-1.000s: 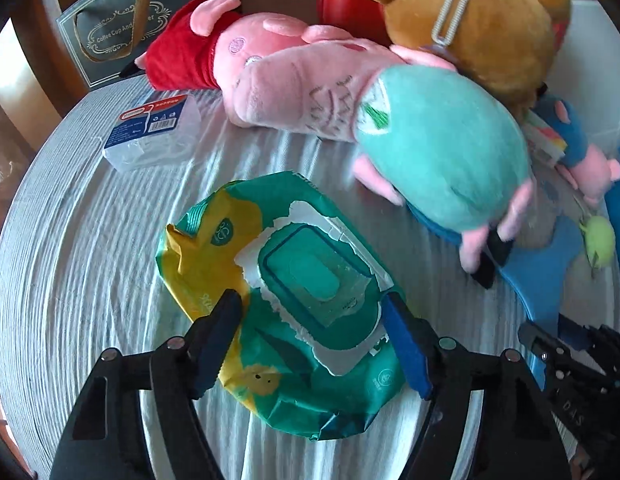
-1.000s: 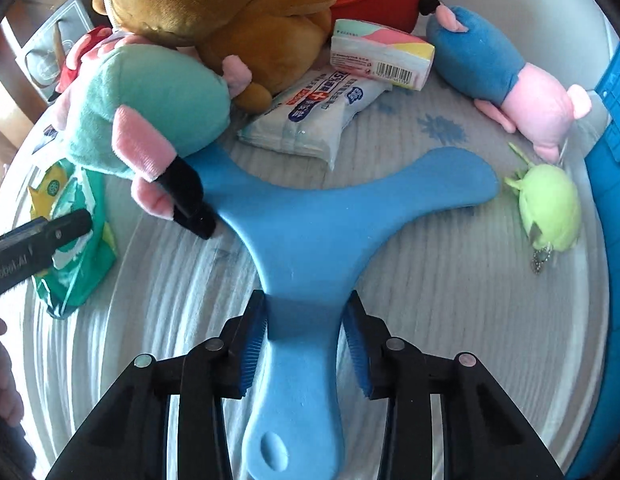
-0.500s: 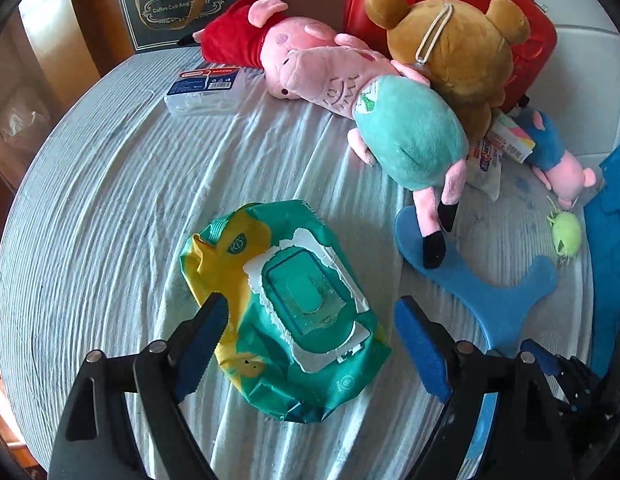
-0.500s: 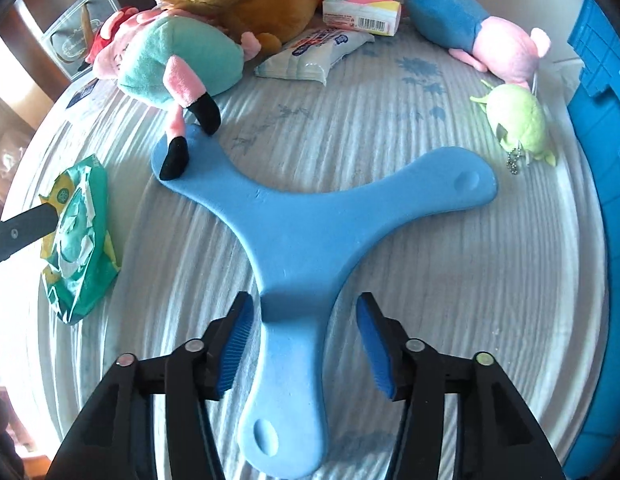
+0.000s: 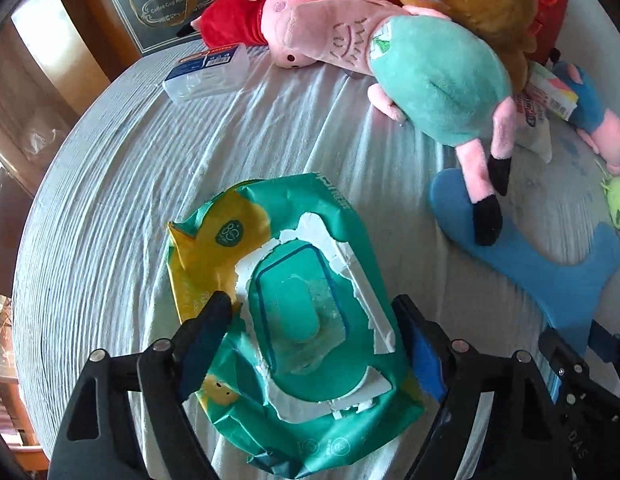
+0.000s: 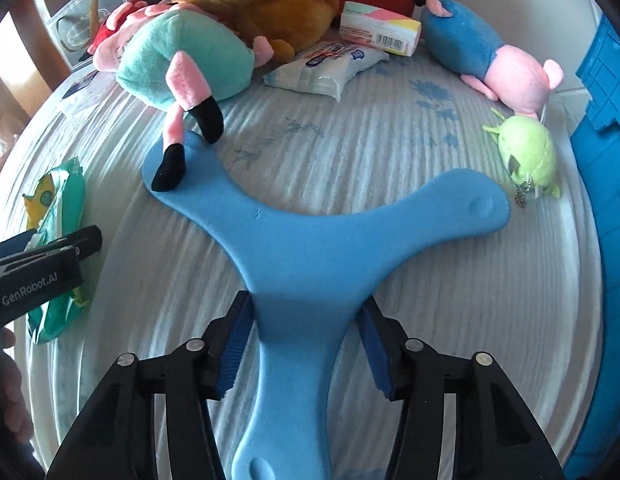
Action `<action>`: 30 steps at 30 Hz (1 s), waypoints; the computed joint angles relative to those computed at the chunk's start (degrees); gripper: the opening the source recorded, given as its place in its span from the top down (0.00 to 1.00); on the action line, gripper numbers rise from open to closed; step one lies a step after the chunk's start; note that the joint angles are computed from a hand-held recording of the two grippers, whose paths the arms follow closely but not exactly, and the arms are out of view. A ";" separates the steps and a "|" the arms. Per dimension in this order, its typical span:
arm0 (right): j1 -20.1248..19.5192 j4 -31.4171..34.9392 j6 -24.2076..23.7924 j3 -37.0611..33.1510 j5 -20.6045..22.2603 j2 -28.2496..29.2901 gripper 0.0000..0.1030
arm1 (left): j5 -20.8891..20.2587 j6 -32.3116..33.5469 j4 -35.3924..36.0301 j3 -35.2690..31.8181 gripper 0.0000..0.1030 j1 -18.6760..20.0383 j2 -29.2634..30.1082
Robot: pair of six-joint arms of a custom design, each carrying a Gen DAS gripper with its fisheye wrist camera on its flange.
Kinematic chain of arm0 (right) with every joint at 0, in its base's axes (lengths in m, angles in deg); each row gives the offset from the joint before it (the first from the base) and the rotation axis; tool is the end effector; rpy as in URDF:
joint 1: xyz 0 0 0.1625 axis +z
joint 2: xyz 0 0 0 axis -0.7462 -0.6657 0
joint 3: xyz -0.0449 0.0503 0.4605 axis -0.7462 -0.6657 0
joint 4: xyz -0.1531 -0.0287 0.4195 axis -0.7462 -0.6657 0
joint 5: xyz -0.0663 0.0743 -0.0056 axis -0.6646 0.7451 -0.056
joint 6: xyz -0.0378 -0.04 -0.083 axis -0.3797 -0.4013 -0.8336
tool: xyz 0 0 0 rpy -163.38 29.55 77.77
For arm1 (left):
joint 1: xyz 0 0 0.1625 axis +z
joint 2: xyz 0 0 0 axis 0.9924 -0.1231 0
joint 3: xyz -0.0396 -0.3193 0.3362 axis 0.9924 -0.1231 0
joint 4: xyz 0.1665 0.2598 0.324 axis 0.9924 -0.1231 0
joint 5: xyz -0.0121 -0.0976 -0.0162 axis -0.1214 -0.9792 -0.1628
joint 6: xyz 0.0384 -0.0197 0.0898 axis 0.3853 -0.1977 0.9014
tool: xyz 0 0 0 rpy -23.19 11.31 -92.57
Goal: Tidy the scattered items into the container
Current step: 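Close left gripper on green wipes pack while right gripper grasps blue toy's arm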
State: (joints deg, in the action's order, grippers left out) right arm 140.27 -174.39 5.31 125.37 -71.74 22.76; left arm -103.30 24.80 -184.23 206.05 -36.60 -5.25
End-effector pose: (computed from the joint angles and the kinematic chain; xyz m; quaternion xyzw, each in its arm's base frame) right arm 0.0896 -0.5130 0.1294 0.1704 -0.9120 0.1137 0.3553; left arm -0.1902 -0.5070 0.0271 -0.0282 0.8785 -0.2172 0.4247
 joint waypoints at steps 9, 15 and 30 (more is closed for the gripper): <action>2.13 1.10 1.99 3.59 1.73 -4.68 0.58 | -3.48 -2.21 -3.73 7.41 0.39 -6.31 -5.69; 1.46 1.92 3.37 6.85 1.04 -5.86 0.62 | -0.48 -5.68 0.94 8.89 0.16 -7.98 -7.63; -0.52 -7.44 0.15 8.56 -0.84 -1.71 0.21 | -0.56 -1.64 -4.17 6.51 0.22 -2.87 -0.36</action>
